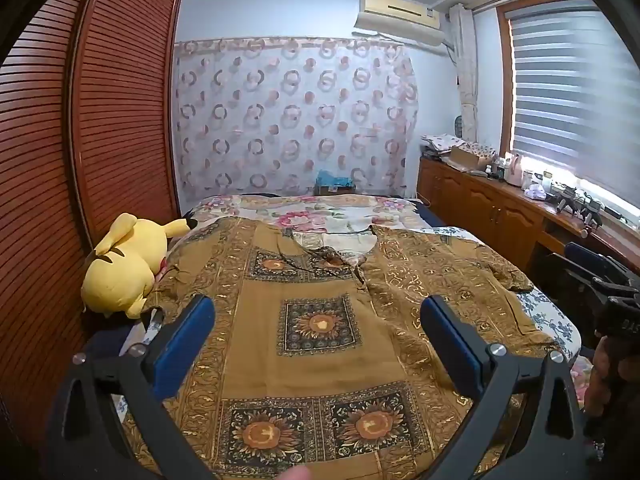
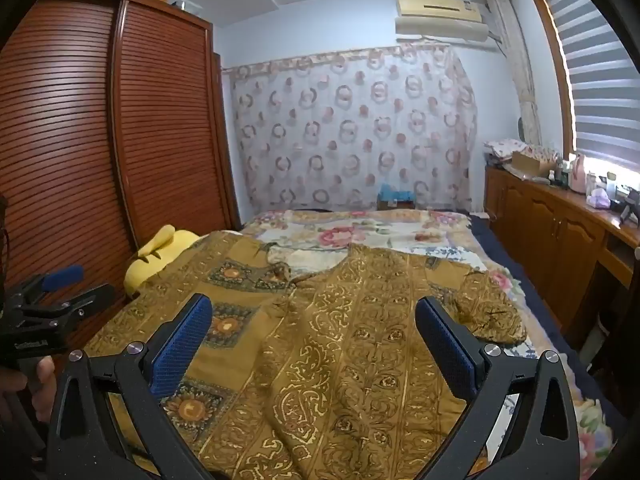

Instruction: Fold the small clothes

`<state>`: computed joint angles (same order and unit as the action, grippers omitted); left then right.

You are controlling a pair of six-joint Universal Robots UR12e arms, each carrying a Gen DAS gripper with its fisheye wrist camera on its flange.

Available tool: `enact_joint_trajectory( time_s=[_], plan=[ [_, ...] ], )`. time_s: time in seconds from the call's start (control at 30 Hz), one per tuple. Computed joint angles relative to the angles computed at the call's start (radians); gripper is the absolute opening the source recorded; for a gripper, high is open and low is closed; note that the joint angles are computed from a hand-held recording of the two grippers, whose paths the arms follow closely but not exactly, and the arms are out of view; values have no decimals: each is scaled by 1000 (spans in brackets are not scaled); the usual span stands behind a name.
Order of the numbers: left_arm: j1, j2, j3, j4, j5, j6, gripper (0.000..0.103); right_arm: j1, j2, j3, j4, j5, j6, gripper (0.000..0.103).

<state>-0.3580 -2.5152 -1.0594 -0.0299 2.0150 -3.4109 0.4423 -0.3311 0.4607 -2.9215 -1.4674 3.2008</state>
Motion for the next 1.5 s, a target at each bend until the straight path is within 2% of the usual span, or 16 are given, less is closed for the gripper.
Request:
enact_joint_trajectory(
  time_s=[1.5],
  plan=[
    [-2,10,-5,16,10,21,103,1,3,-3,-4,-2,6,103]
  ],
)
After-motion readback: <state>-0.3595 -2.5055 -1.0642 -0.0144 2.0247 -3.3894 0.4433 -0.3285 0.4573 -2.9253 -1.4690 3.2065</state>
